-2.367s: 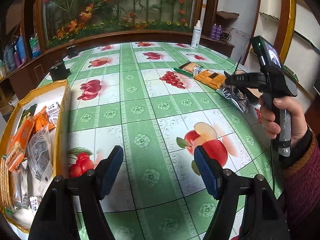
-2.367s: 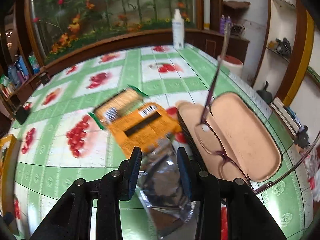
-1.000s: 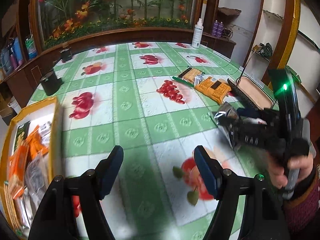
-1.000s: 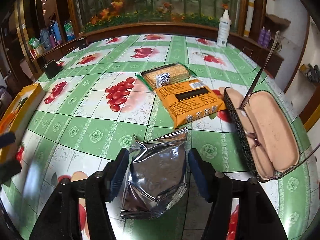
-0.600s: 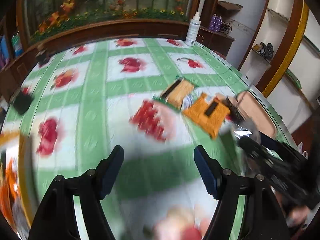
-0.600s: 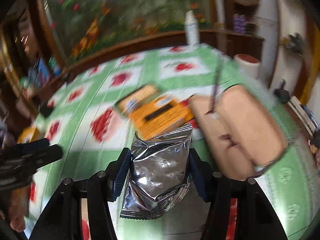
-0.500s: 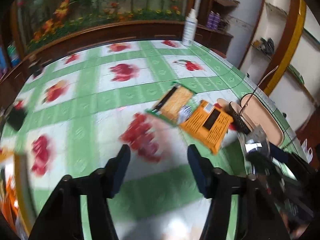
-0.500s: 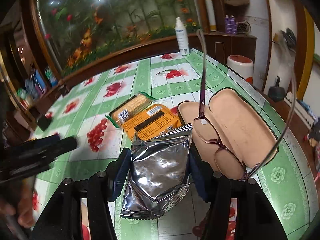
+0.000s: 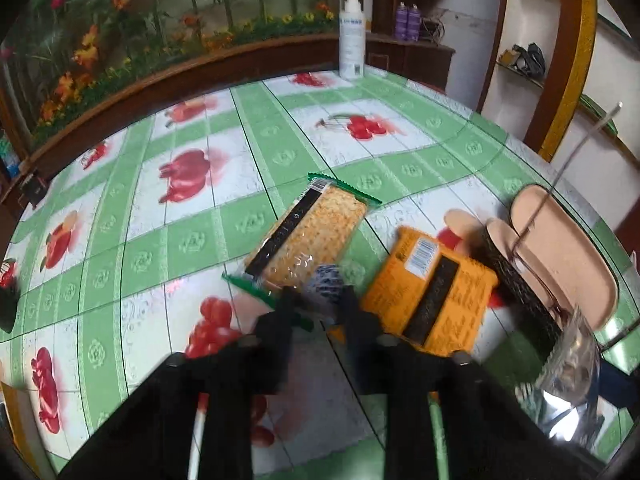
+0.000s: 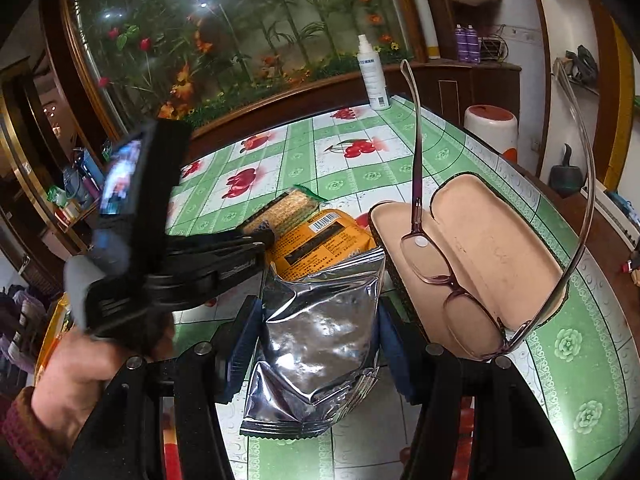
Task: Organize snacks
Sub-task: 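Grasp a cow-print candy with the left tool while the right tool holds the foil bag, then carry the foil bag and cow-print candy over the tray with both tools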
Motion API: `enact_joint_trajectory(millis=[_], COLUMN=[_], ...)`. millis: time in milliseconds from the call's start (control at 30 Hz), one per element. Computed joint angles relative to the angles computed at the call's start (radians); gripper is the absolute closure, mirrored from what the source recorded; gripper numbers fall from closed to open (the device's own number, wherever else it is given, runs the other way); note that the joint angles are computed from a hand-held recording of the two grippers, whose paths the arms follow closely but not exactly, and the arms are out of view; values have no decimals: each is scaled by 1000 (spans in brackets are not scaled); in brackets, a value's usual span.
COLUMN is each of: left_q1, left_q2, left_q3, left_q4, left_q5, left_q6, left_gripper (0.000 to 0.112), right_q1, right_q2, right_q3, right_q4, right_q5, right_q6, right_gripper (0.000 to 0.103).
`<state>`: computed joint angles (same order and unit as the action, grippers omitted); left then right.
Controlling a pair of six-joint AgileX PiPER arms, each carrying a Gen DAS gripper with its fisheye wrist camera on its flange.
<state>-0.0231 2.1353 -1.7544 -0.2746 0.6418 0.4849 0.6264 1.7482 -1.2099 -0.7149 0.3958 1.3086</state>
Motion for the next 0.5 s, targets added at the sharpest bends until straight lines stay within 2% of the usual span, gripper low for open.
enact_joint_trajectory(millis=[100, 167, 267, 367, 500], left_q1=[1, 18, 60, 132, 241], left_q2=[-16, -47, -107, -178, -281], left_q3=[33, 83, 163, 249, 393], left_q4=[-8, -60, -175, -293, -361], left_q5=[-34, -56, -50, 25, 102], left_q6=[0, 36, 144, 263, 390], left_gripper=[95, 95, 95, 95, 95], right_q1=[-1, -3, 3, 8, 16], right_q2=[4, 3, 5, 7, 22], right_q3=[-3, -2, -4, -6, -17], right_q4=[12, 10, 1, 18, 156], right_q5=[2, 1, 3, -9, -55], right_q6=[-10, -7, 0, -30, -213], right_gripper=[41, 41, 41, 41, 41])
